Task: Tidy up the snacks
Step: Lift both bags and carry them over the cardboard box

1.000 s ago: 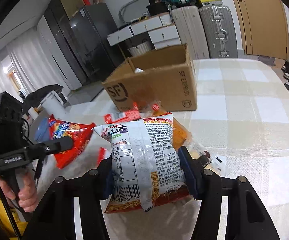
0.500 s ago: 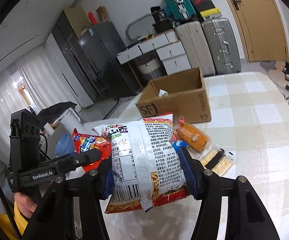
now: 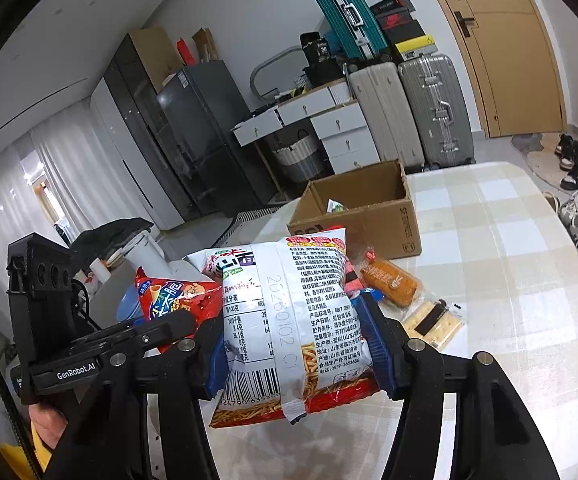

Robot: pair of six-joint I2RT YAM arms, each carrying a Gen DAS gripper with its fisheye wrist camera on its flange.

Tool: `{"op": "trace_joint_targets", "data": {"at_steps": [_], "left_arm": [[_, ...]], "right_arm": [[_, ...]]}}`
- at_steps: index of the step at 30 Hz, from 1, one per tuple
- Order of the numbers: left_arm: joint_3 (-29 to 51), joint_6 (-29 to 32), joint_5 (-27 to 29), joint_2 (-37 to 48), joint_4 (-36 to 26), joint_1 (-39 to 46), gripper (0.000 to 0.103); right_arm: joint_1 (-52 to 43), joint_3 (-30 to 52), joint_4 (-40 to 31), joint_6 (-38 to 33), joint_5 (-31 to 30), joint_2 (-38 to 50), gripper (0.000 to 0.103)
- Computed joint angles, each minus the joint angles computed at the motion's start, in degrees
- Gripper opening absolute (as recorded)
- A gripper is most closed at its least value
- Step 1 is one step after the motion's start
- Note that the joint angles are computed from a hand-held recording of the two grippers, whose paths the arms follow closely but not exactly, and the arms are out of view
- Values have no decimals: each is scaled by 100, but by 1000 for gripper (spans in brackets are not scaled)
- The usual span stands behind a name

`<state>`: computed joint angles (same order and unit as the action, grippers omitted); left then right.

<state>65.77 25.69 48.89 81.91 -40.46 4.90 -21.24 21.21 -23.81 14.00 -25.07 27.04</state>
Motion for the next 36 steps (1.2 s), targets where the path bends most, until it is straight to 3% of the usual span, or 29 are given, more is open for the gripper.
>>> {"op": "trace_joint_targets", "data": {"at_steps": [7,13,24,32,36], "left_arm": [[304,86,111,-170,-330,207,52],[803,-27,-11,-28,-469,87,52],[1848,-615,-537,725,-234,-455,52],[3380,-1082,-1122,1852,-203,-1085,53],[4483,-1247,-1368,2659,-538,-1398,53]], "right_arm": [[342,469,-108,-6,361,114,58],[433,787,262,-244,516,518,58],[290,1457,1284,-595,261,2270,58],[144,2383,1678,-878,102,3672,59],[71,2923,1711,-1038,44,4411,59]]}}
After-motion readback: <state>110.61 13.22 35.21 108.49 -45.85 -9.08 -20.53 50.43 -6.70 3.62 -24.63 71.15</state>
